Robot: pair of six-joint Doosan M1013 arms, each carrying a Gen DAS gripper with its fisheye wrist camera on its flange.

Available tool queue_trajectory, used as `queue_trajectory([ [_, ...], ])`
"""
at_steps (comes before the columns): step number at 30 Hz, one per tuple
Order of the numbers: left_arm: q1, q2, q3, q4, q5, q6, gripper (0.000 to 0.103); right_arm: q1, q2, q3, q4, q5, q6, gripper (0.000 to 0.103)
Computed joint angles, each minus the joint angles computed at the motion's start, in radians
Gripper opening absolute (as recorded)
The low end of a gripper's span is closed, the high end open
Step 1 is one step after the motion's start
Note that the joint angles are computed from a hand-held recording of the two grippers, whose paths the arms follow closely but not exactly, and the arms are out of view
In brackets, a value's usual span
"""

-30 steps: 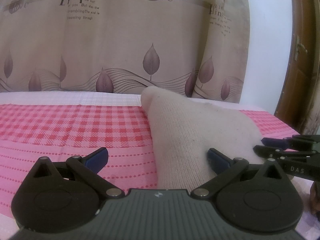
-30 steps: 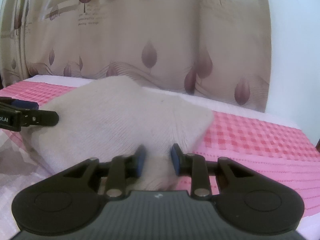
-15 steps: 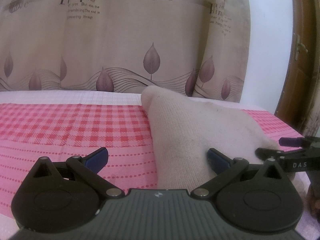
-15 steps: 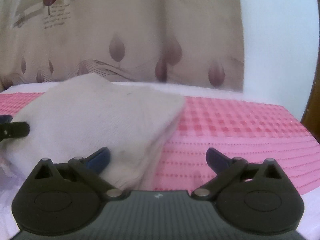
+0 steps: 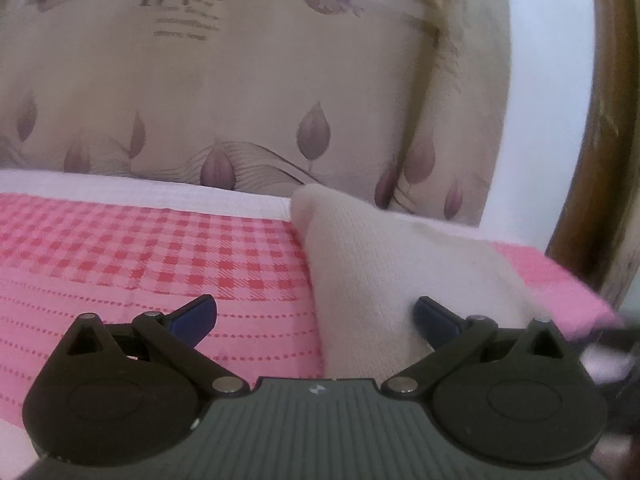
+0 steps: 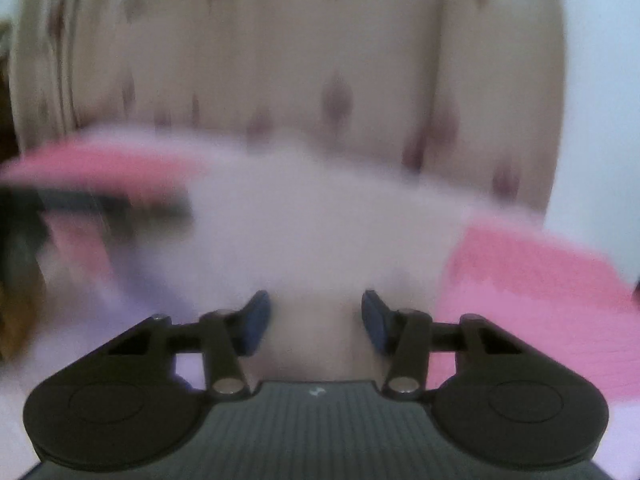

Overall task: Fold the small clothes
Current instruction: 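Pat the folded sweater bundle with both grippers to square it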

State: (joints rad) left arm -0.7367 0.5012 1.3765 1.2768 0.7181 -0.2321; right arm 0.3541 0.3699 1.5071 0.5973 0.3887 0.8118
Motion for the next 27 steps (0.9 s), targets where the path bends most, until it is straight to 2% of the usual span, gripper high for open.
queue_trajectory([
  [2, 0.007, -0.014, 0.021, 0.012, -0.015, -0.069, 0.103, -0.018, 0.007, -0.018, 0.043, 0.049, 0.02, 0.049],
  [4, 0.018, -0.029, 0.04, -0.001, -0.039, -0.118, 0.102, -0.028, 0.008, -0.003, 0.159, 0.044, -0.075, 0.05],
  [6, 0.031, -0.05, 0.069, -0.022, -0.077, -0.164, 0.102, -0.027, 0.011, -0.007, 0.152, 0.043, -0.078, 0.051],
  [8, 0.052, -0.068, 0.084, -0.13, -0.153, -0.063, 0.098, -0.033, 0.018, -0.015, 0.177, 0.057, -0.09, 0.052],
  [9, 0.058, -0.074, 0.085, -0.198, -0.168, 0.024, 0.097, -0.036, 0.018, -0.017, 0.189, 0.065, -0.096, 0.053],
  [11, 0.056, -0.086, 0.095, -0.248, -0.179, 0.133, 0.097, -0.041, 0.023, -0.024, 0.211, 0.079, -0.11, 0.054],
  [14, 0.04, -0.102, 0.116, -0.222, -0.182, 0.222, 0.097, -0.043, 0.012, -0.017, 0.226, 0.088, -0.113, 0.055],
  [17, 0.023, -0.112, 0.134, -0.178, -0.221, 0.301, 0.102, -0.045, 0.012, -0.016, 0.246, 0.095, -0.126, 0.058],
  [19, -0.001, -0.096, 0.107, -0.186, -0.183, 0.419, 0.103, -0.045, 0.012, -0.016, 0.252, 0.098, -0.132, 0.058],
  [22, -0.032, -0.037, 0.018, -0.196, -0.015, 0.531, 0.103, -0.045, 0.012, -0.016, 0.256, 0.097, -0.135, 0.059],
  [23, -0.032, -0.018, -0.013, -0.228, 0.022, 0.563, 0.103, -0.045, 0.012, -0.015, 0.257, 0.096, -0.137, 0.059],
  [25, -0.024, 0.036, -0.107, -0.334, 0.144, 0.646, 0.103, -0.045, 0.011, -0.014, 0.259, 0.094, -0.139, 0.059],
  [27, -0.016, 0.059, -0.146, -0.347, 0.193, 0.605, 0.103, -0.045, 0.011, -0.013, 0.261, 0.092, -0.141, 0.059],
])
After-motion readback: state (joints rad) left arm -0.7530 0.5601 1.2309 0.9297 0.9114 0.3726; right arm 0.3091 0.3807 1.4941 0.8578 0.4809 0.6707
